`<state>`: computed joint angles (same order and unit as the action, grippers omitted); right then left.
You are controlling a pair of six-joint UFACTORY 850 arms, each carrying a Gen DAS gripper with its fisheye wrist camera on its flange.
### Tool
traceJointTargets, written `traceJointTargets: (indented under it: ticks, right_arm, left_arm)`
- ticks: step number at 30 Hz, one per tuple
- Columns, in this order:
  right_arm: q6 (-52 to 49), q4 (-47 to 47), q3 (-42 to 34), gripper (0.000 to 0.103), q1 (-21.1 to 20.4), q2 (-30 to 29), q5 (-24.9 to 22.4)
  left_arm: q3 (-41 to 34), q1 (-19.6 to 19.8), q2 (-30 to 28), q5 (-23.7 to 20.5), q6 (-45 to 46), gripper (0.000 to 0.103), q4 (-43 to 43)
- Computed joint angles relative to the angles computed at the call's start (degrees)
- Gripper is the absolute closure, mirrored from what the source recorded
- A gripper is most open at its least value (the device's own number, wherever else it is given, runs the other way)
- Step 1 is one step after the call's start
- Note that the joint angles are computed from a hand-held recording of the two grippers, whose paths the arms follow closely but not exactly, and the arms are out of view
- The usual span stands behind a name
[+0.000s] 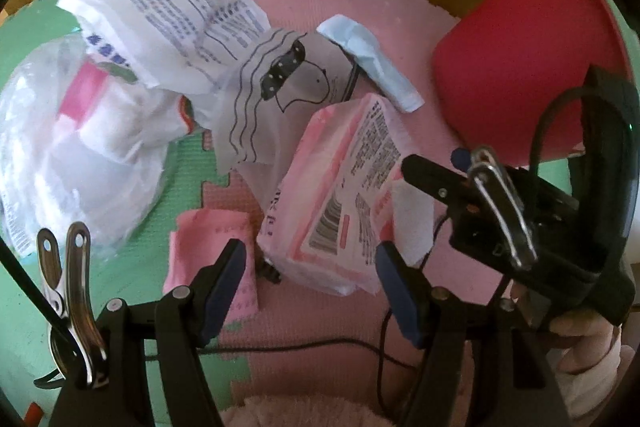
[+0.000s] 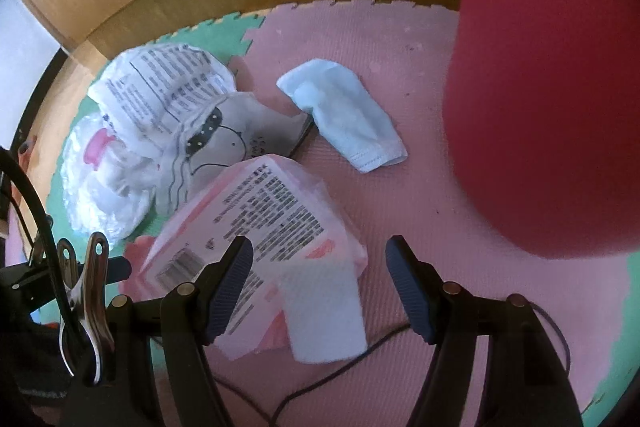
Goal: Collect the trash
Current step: 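Grasp the pink printed wrapper with both tools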
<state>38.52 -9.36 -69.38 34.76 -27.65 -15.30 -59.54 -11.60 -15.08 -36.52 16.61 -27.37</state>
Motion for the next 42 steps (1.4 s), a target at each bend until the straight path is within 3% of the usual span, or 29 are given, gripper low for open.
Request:
traceJointTargets:
  ticks: [11, 14, 16, 20, 21, 23, 27, 31, 37, 42]
  right_arm:
    - [-12.8, 12.6, -3.26, 0.032, -1.63, -5.53, 1.07]
    - [-17.62, 18.65, -3.34, 0.032, -2.22, -6.02, 1.08]
    - [-23.48, 26.25, -3.62, 0.036, -2.94, -6.45, 0.0]
    - [-25.18, 29.0, -4.36, 0.045, -3.64, -6.81, -1.6]
    - [-26.19, 30.12, -4.58, 0.054, -3.82, -6.89, -2.11]
    - [-28.87, 32.88, -5.2, 0.059, -4.22, -7.24, -3.57]
    - [-34.39, 38.95, -6.64, 0.077, -5.26, -7.9, -6.69]
    - [-38.58, 42.49, -7.08, 0.085, -5.36, -7.28, -8.19]
    - [-39.04, 42.28, -8.98, 0.088, -4.77, -6.54, -11.91]
    - [-38.72, 42.25, -10.05, 0.089, -4.38, -4.69, -14.63]
  left_arm:
    - [-1.76, -0.8, -4.56, 1.32, -3.05, 0.033, 3.7]
    - [-3.28, -0.67, -6.09, -0.32, -4.03, 0.033, 4.2]
    - [-4.58, -0.75, -7.27, -1.13, -4.95, 0.033, 4.8]
    - [-7.97, -1.17, -10.29, -3.85, -8.73, 0.033, 7.49]
    - [-8.84, -1.31, -10.98, -4.55, -9.81, 0.036, 7.95]
    - [-11.37, -1.6, -13.05, -6.1, -11.6, 0.042, 8.62]
    - [-14.14, -1.51, -14.76, -8.7, -11.05, 0.069, 8.15]
    - [-15.86, -0.57, -15.3, -11.38, -9.83, 0.084, 6.5]
    - [-19.07, 0.79, -15.18, -15.62, -9.67, 0.091, 6.54]
    - [-21.05, 2.22, -13.36, -19.6, -9.39, 0.092, 6.62]
